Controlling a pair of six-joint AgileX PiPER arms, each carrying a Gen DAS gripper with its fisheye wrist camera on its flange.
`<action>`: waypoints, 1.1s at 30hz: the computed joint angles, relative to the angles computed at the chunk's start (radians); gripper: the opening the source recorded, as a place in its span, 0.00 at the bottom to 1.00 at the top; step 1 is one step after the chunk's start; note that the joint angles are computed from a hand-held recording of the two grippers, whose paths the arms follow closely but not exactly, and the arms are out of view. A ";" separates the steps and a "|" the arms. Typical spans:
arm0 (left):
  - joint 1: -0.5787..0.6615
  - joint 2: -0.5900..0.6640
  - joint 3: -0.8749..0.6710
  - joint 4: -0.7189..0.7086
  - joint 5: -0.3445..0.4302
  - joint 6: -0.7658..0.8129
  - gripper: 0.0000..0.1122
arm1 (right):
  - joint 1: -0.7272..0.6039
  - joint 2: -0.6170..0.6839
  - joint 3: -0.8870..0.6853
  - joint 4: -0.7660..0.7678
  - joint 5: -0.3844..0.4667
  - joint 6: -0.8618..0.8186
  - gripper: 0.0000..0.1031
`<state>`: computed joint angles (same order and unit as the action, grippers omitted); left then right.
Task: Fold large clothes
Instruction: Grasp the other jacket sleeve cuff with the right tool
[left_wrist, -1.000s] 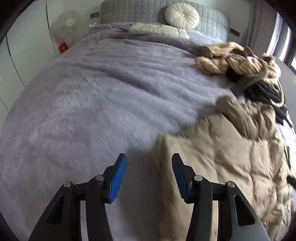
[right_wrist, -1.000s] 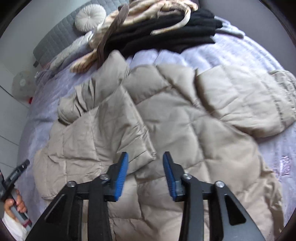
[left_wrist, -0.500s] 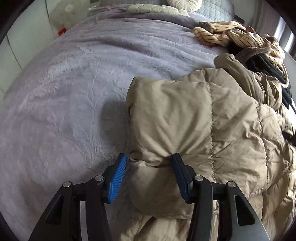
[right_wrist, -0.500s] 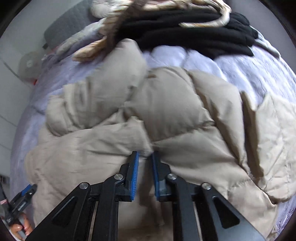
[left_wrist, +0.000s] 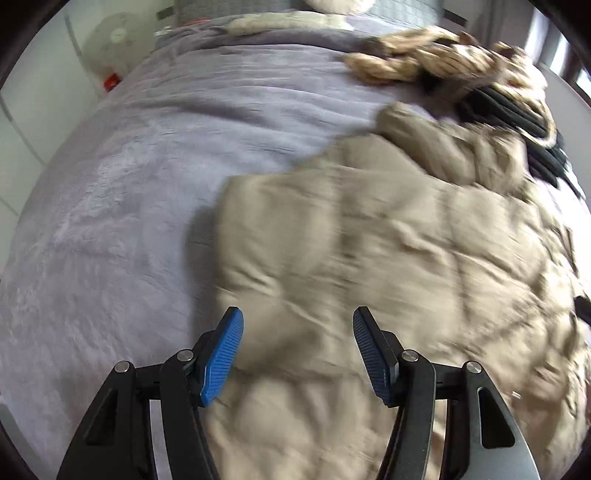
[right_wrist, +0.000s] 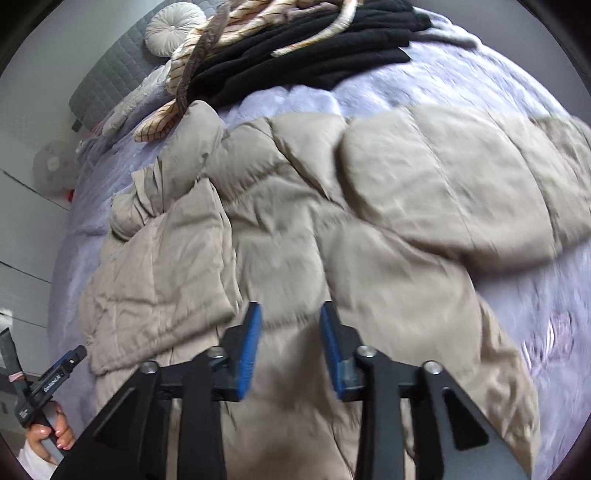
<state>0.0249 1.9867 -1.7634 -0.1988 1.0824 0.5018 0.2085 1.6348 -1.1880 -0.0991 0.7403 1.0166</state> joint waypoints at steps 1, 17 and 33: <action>-0.020 -0.028 0.035 -0.006 0.009 -0.003 0.57 | 0.006 -0.028 0.034 0.011 -0.011 0.010 0.40; -0.465 -0.269 0.374 0.001 -0.003 -0.208 0.92 | -0.230 -0.404 0.388 0.198 -0.032 -0.155 0.78; -0.685 -0.201 0.284 0.144 0.046 -0.523 0.92 | -0.913 -0.511 0.526 0.634 0.038 -0.831 1.00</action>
<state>-0.6601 1.7857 -1.4796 -0.0550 1.1284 -0.0214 -0.7050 1.1234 -0.6618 0.5348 0.7788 0.1852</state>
